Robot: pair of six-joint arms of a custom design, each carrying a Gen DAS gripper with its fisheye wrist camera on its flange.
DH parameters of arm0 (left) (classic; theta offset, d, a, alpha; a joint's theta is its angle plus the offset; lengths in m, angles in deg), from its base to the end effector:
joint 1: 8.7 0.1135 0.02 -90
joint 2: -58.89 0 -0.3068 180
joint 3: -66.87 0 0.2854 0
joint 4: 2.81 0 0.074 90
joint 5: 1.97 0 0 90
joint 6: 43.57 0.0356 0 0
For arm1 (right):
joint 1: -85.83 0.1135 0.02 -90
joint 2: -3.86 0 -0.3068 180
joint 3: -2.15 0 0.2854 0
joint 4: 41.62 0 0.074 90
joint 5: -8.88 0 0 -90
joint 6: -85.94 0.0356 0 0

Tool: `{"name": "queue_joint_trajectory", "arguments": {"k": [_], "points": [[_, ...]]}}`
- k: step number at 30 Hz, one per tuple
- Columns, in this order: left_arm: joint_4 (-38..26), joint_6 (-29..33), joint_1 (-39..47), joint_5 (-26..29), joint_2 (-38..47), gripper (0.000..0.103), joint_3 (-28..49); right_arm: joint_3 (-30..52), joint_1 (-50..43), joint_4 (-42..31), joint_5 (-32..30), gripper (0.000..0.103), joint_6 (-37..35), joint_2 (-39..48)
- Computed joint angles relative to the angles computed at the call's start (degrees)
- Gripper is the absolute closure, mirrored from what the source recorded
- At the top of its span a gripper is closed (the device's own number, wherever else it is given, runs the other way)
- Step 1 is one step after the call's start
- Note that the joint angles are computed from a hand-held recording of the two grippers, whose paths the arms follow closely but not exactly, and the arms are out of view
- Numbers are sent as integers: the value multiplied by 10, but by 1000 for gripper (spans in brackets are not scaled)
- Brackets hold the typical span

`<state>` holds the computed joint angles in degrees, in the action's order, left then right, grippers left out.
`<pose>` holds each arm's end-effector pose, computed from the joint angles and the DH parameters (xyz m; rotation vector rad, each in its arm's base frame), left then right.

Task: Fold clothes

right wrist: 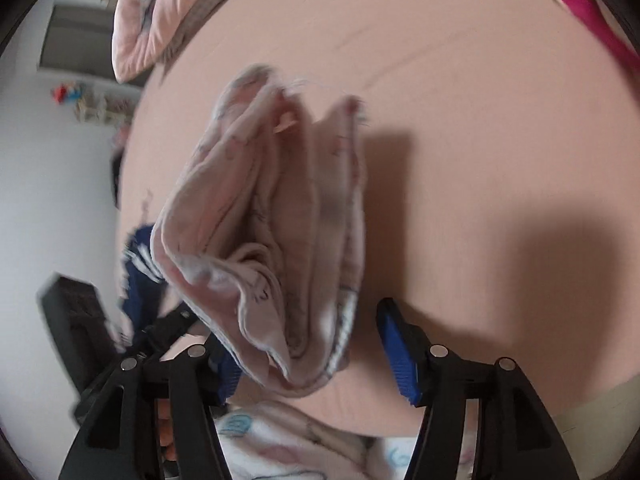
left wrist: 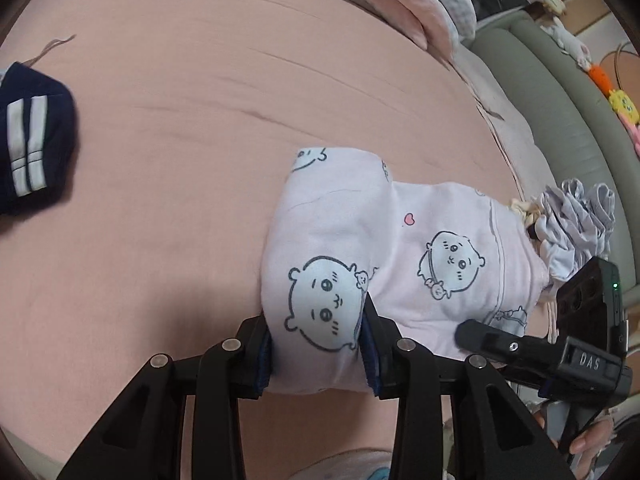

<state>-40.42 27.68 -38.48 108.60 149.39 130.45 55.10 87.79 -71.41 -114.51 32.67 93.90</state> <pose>0.2744 -0.1714 0.1942 0.3827 2.7706 -0.7219 0.2878 0.0295 0.1528 0.6712 2.7174 0.9799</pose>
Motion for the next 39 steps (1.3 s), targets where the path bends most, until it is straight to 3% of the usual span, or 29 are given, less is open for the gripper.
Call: {"name": "queue_joint_trajectory", "arguments": {"k": [6,9,12,13,17,19,21,28,39], "points": [[-30,14,-40,-76,1,68,35,16,12,-46,54,41,-27,-48],[-36,-3,-37,-58,-1,68,40,29,19,-70,100,32,-26,-74],[-39,-29,-18,-19,-9,62,34,27,19,-67,112,32,-20,-98],[-43,-41,-6,8,-5,56,35,26,16,-65,107,31,-16,-100],[-32,-84,32,96,1,49,41,24,12,-43,94,31,7,-92],[-27,-103,44,120,4,33,45,23,18,-28,105,31,17,-83],[-28,-111,55,136,11,27,54,18,14,-3,93,31,37,-71],[-64,-121,30,133,53,27,107,-4,-21,85,29,30,132,-16],[-103,-82,21,117,70,27,95,-65,-24,211,-25,27,226,8]]}}
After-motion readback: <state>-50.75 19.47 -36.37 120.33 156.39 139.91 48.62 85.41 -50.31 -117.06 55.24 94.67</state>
